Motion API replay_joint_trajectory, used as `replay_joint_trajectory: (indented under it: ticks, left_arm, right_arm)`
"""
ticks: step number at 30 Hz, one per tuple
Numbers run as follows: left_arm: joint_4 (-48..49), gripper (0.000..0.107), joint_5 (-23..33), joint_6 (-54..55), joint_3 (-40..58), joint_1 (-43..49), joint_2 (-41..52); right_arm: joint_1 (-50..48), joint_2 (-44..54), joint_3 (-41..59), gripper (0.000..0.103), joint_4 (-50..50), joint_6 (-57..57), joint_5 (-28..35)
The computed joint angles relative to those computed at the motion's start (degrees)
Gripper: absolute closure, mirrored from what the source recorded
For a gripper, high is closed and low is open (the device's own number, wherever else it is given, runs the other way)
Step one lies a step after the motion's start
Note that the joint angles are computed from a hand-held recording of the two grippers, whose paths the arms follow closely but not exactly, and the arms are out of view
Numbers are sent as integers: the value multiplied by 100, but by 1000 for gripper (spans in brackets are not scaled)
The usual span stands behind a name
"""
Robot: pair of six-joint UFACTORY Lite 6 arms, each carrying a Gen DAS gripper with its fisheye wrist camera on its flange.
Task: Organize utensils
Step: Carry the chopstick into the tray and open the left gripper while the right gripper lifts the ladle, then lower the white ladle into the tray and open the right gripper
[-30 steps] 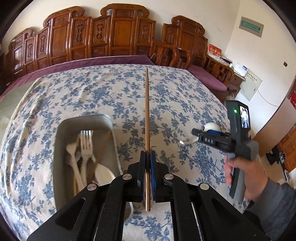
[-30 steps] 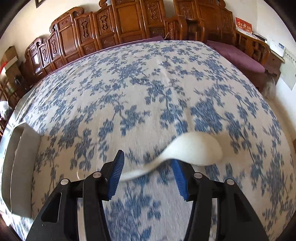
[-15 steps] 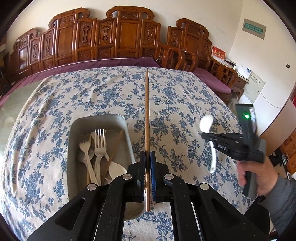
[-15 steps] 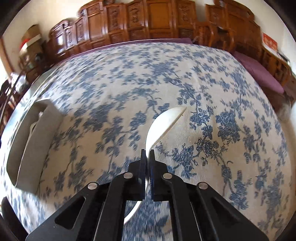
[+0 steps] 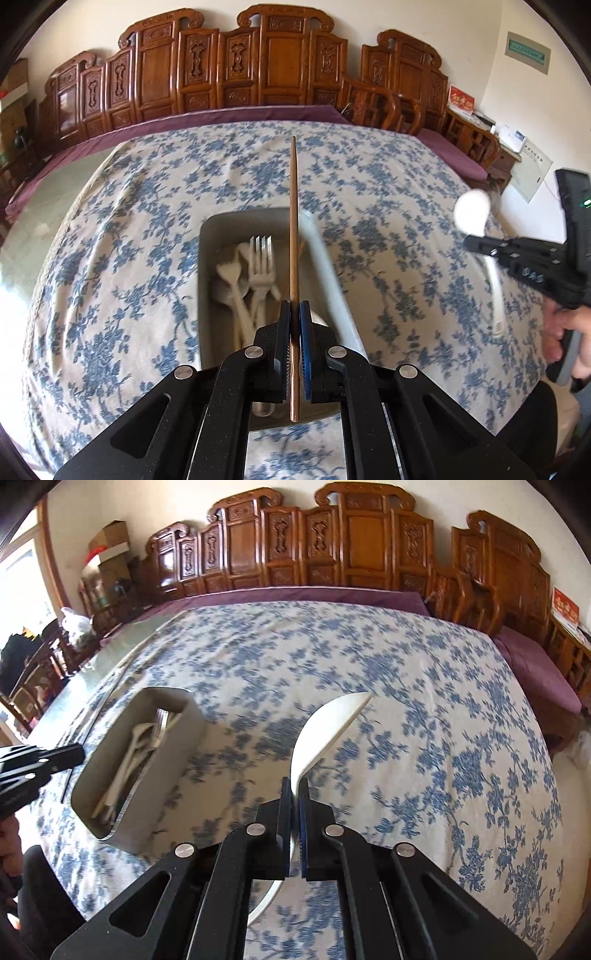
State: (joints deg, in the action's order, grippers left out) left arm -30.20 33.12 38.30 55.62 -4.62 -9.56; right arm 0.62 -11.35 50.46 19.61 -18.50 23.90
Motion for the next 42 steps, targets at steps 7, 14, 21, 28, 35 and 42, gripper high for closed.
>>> replay_joint_trajectory:
  ticks: [7, 14, 21, 28, 35, 42]
  left_arm:
    - [198, 103, 55, 339, 123, 230, 550]
    - [303, 103, 91, 505, 95, 237, 816]
    - [291, 103, 27, 357, 206, 38, 1092]
    - [411, 103, -26, 88, 267, -240, 1156]
    - [456, 100, 25, 85, 203, -168, 1032]
    - [414, 99, 88, 205, 139, 38, 799]
  right_arm:
    - [492, -59, 38, 98, -464, 636, -54]
    - [735, -65, 80, 98, -717, 909, -70]
    - [720, -67, 62, 98, -700, 931, -62]
    - [914, -105, 103, 98, -955, 1245, -46]
    - [1159, -92, 154, 98, -1229, 1577, -38]
    - [1430, 18, 241, 98, -1435, 1888, -73]
